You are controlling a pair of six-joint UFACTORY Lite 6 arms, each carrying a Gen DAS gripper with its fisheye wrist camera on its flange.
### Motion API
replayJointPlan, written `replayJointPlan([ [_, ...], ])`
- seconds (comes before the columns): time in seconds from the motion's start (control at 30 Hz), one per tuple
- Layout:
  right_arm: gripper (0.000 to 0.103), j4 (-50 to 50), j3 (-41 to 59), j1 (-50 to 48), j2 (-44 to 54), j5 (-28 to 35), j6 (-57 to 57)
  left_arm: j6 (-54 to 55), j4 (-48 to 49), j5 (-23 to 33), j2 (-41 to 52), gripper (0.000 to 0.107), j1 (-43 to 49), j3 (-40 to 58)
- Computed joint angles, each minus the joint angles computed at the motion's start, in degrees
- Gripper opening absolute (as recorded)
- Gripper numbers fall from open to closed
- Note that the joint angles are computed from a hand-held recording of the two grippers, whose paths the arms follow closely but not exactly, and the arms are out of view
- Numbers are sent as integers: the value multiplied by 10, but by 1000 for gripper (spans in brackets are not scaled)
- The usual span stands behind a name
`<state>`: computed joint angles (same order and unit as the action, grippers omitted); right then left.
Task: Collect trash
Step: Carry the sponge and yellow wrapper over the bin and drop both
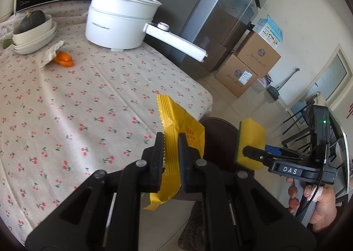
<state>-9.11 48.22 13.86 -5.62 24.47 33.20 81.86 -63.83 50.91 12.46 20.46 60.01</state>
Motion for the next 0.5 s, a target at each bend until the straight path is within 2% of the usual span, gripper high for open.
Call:
replayJointPlan([
  [0.27, 63, 86, -97, -129, -76, 3, -143, 6, -30, -75, 10, 14, -146, -46],
  [0.5, 63, 145, -132, -237, -103, 14, -269, 20, -52, -114, 34, 14, -206, -45],
])
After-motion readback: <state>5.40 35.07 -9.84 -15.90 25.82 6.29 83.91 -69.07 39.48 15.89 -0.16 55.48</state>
